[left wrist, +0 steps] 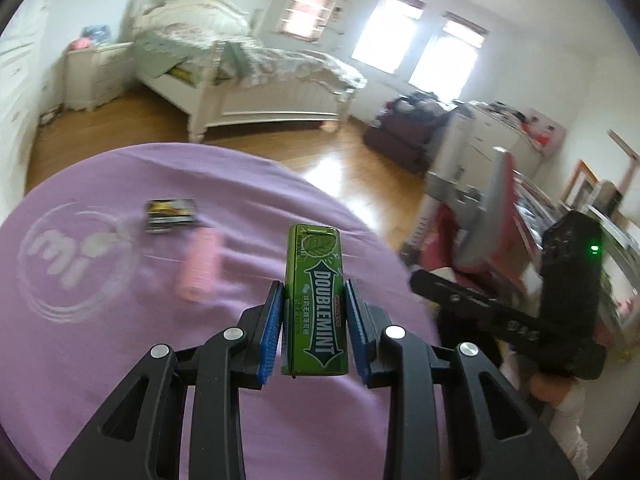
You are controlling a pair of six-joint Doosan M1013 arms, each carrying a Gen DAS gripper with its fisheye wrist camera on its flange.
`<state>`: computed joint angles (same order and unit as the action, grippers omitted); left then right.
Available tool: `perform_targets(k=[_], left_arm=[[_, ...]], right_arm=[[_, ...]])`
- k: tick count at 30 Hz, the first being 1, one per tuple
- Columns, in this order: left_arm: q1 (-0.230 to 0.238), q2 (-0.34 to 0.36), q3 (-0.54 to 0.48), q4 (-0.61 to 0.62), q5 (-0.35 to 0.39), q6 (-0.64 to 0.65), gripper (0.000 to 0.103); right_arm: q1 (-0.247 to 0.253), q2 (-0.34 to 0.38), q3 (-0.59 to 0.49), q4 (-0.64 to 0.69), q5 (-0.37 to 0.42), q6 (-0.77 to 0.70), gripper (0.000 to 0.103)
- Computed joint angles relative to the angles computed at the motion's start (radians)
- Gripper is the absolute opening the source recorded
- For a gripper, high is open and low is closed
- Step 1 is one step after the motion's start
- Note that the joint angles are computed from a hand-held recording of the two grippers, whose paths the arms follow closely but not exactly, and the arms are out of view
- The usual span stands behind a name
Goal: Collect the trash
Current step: 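Drop the gum pack into the bin with the left tool while the right tool drops the white cap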
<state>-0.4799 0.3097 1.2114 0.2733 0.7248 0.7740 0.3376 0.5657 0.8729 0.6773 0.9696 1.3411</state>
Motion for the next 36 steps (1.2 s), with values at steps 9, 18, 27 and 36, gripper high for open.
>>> perform_targets(k=[9, 18, 27, 36], left_arm=[[-0.069, 0.124, -0.17, -0.23, -0.01, 0.257, 0.03], [-0.102, 0.327, -0.437, -0.454, 0.16, 0.473, 0.03], [-0.134, 0.492, -0.699, -0.475, 0.388, 0.547, 0.031], [-0.16, 0.499, -0.734, -0.298, 0.421, 0.469, 0.088]], right_arm=[[-0.112, -0.146, 0.249, 0.002, -0.142, 0.017, 0.038], [-0.211, -0.205, 0.398, -0.085, -0.23, 0.121, 0.038], [-0.272, -0.197, 0.446, -0.09, -0.216, 0.174, 0.038], [-0.286, -0.207, 0.47, -0.13, -0.217, 0.28, 0.082]])
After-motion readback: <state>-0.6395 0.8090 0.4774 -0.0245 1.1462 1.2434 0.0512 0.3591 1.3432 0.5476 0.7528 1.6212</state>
